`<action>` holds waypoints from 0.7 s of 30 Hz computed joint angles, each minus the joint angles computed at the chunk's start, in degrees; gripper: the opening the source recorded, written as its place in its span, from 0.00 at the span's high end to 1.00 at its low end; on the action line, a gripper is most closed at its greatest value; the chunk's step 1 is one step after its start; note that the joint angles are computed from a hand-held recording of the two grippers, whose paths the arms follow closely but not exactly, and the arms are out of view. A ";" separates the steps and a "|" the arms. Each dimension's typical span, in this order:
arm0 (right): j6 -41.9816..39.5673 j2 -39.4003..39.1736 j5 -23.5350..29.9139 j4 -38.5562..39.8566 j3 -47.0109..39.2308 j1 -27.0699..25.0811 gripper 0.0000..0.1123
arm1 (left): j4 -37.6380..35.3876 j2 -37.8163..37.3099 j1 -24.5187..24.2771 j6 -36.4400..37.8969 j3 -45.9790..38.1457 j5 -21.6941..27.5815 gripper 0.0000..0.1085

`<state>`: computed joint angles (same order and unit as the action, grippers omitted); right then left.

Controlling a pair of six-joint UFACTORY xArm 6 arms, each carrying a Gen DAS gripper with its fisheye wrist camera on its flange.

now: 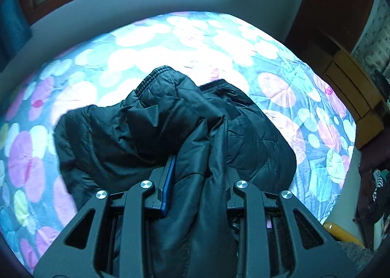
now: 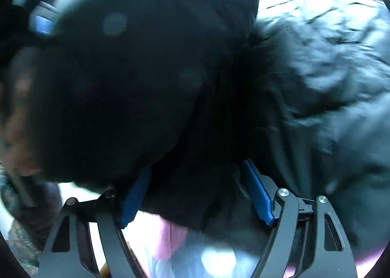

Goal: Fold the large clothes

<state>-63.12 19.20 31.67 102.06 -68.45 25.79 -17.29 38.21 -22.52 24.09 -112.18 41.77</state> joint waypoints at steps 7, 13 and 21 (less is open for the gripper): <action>-8.55 -12.05 3.29 12.02 14.16 -8.82 0.32 | -2.62 1.35 -1.27 0.56 2.10 -3.91 0.74; -5.00 -10.59 7.35 14.04 11.66 -15.47 0.32 | -5.49 0.19 -2.09 3.07 7.53 -10.08 0.74; 12.76 2.17 8.44 -6.14 -6.87 -15.76 0.32 | -4.87 0.02 -2.79 2.70 9.07 -12.68 0.74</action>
<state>-50.36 21.37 40.10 95.91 -75.32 10.04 -22.16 38.23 -25.31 26.79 -103.11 29.10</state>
